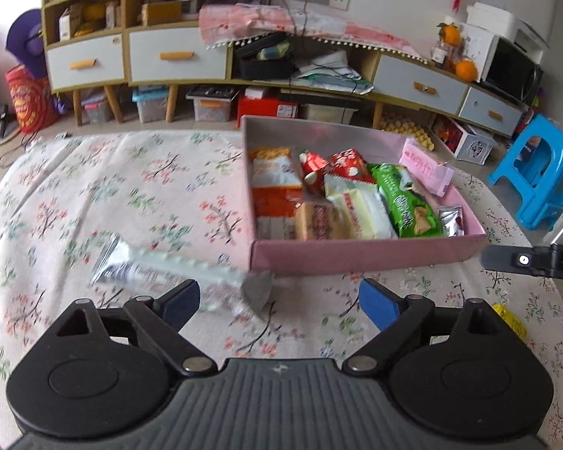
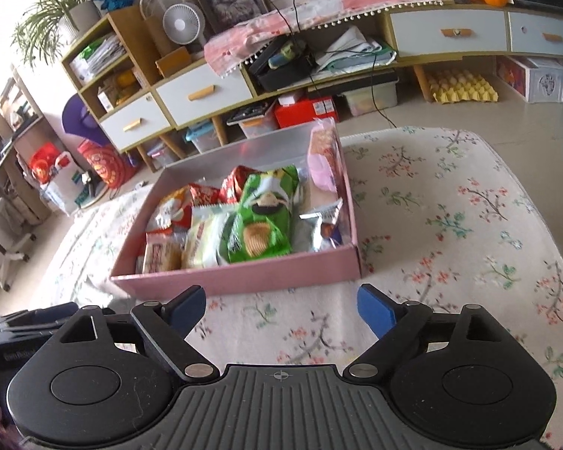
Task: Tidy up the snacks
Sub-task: 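Move both tools back toward the yellow packet and silver bar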
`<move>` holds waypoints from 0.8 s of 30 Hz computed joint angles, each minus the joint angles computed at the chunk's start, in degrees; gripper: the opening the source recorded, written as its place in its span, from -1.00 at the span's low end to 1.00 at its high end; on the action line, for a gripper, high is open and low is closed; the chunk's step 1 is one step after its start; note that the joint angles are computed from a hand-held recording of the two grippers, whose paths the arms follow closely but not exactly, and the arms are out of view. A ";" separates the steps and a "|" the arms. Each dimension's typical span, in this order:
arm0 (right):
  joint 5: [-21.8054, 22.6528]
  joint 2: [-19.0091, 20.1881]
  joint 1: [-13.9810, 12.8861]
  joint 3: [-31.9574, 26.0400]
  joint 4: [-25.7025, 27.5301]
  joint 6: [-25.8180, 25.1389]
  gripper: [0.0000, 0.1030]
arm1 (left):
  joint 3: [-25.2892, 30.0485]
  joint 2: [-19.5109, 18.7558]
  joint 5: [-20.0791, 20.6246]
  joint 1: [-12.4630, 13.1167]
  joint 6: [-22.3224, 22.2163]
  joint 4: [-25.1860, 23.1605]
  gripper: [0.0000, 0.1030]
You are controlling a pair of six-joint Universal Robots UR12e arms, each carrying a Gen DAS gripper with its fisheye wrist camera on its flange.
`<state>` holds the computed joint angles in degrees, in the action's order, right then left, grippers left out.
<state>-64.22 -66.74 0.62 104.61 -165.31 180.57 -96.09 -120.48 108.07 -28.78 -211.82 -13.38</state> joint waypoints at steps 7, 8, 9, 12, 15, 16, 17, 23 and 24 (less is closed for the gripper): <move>-1.86 -1.33 -0.45 1.49 1.02 -2.87 0.77 | -2.45 1.28 0.51 0.10 -1.23 -0.25 0.86; -2.09 -1.53 -0.46 1.67 1.25 -3.32 0.77 | -2.82 1.47 0.50 0.12 -1.45 -0.32 0.88; -2.36 -1.75 -0.45 1.92 1.43 -3.84 0.78 | -3.17 1.67 0.42 0.13 -1.82 -0.46 0.89; -2.82 -2.44 -0.40 2.68 1.88 -5.49 0.78 | -4.30 2.32 -0.15 0.25 -3.16 -0.62 0.90; -3.12 -3.25 -0.31 3.71 2.28 -7.42 0.78 | -5.43 2.91 -0.26 0.25 -3.99 -0.48 0.92; -3.24 -3.52 -0.27 4.08 2.45 -8.01 0.78 | -5.93 3.17 -0.26 0.25 -4.05 -0.33 0.92; -3.37 -3.71 -0.22 4.23 2.81 -8.50 0.78 | -6.27 3.33 -0.28 0.22 -4.11 -0.36 0.93; -3.97 -4.94 0.07 5.65 4.78 -10.29 0.78 | -7.78 3.91 -0.97 0.12 -4.44 -1.16 0.93; -4.01 -5.06 0.08 5.79 5.25 -10.60 0.78 | -7.94 3.95 -0.95 0.06 -4.44 -1.34 0.93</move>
<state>-68.23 -71.81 0.70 110.39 -160.06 169.97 -104.04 -116.53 107.11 -28.72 -216.26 -14.72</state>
